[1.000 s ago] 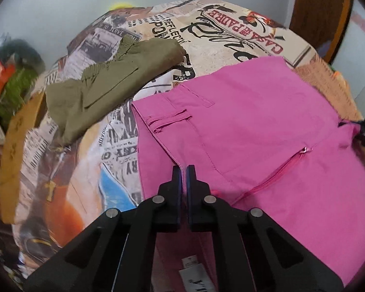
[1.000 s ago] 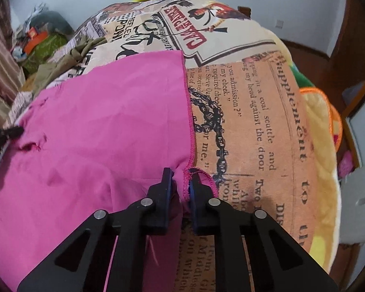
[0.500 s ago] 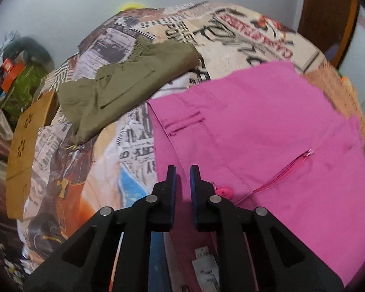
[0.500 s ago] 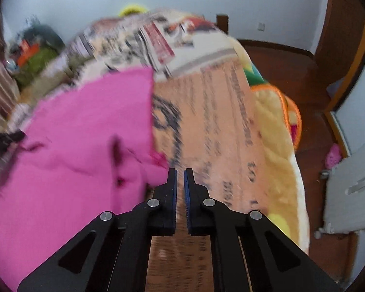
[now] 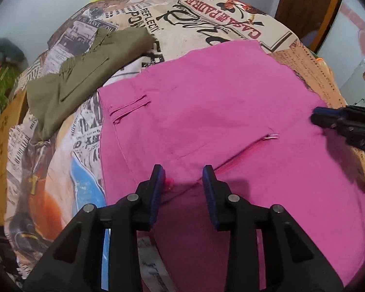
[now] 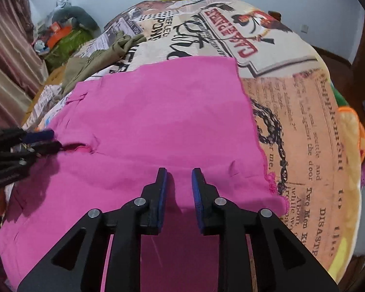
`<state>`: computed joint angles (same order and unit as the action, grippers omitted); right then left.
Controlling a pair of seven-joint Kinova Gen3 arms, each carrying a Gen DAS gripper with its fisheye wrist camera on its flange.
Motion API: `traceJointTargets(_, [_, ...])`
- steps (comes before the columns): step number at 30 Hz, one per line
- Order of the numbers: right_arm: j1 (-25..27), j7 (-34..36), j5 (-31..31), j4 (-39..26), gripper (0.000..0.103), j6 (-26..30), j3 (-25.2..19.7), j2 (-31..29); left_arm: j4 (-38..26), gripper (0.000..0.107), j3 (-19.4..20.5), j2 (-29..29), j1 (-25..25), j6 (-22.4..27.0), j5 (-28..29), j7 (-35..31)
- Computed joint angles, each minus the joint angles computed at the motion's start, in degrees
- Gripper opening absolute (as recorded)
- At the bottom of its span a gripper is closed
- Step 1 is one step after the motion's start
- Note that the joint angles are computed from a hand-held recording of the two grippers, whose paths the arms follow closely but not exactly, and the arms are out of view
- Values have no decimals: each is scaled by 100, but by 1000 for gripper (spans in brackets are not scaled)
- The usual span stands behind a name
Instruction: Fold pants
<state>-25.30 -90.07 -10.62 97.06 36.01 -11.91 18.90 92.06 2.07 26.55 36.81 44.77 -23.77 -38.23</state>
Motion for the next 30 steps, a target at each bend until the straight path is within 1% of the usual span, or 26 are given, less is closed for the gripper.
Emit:
traceJointTargets(1, [187, 44, -52, 15, 18, 56, -123, -18, 117, 38, 38, -71, -68, -146, 28, -2])
traceJointTargets(2, [268, 11, -12, 8, 18, 84, -175, -13, 215, 38, 29, -137, -100, -266, 85, -16])
traceJointTargets(3, [242, -115, 120, 63, 20, 92, -127, -80, 314, 38, 30, -194, -128, -371, 106, -16])
traceJointTargets(4, [111, -269, 346, 89, 27, 172, 16, -158, 384, 38, 27, -228, -130, -442, 90, -25])
traceJointTargets(5, [-102, -376, 572, 171, 30, 174, 261, -220, 468, 38, 14, -267, -108, -515, 43, -21])
traceJointTargets(6, [-209, -477, 704, 255, 31, 168, 406, -237, 531, 38, -13, -293, -47, -568, -39, 17])
traceJointTargets(7, [-210, -596, 743, 310, 36, 152, 445, -248, 555, 38, -31, -295, -9, -585, -94, 53])
traceJointTargets(8, [-105, -658, 689, 409, 44, 59, 391, -271, 546, 38, -44, -282, 26, -566, -139, 87])
traceJointTargets(9, [99, -648, 574, 447, 46, 58, 272, -268, 533, 38, -48, -264, 50, -541, -169, 113])
traceJointTargets(11, [309, -643, 622, 348, 46, 224, 56, -248, 465, 38, -25, -243, 48, -432, -160, 114])
traceJointTargets(14, [226, -871, 976, 155, 46, 454, -21, -237, 422, 38, 15, -287, -29, -348, -54, 116])
traceJointTargets(16, [233, -728, 895, 93, 48, 456, -31, -296, 413, 38, -89, -363, 91, -199, -208, 348])
traceJointTargets(17, [360, -687, 844, 66, 48, 437, -154, -325, 427, 39, -155, -416, 158, -119, -346, 506])
traceJointTargets(18, [436, -643, 855, 61, 48, 395, -230, -404, 461, 39, -155, -477, 124, -114, -403, 573])
traceJointTargets(20, [546, -537, 767, -5, 48, 338, -316, -490, 526, 40, -161, -600, 15, -107, -486, 711])
traceJointTargets(21, [538, -466, 757, -11, 48, 228, -288, -530, 539, 42, -170, -637, -37, -86, -542, 789])
traceJointTargets(23, [603, -410, 700, -33, 51, 54, -311, -559, 595, 49, -212, -718, -130, -95, -692, 1000])
traceJointTargets(25, [557, -429, 674, -202, 52, 22, -235, -476, 635, 53, -203, -773, -272, -142, -767, 1125])
traceJointTargets(27, [530, -518, 706, -321, 52, 38, -210, -406, 656, 53, -139, -800, -528, -289, -674, 1052])
traceJointTargets(28, [556, -520, 730, -393, 52, 46, -246, -347, 640, 53, -116, -786, -612, -328, -633, 1008])
traceJointTargets(30, [460, -581, 784, -597, 52, 78, -159, -169, 555, 53, -84, -716, -774, -348, -523, 855])
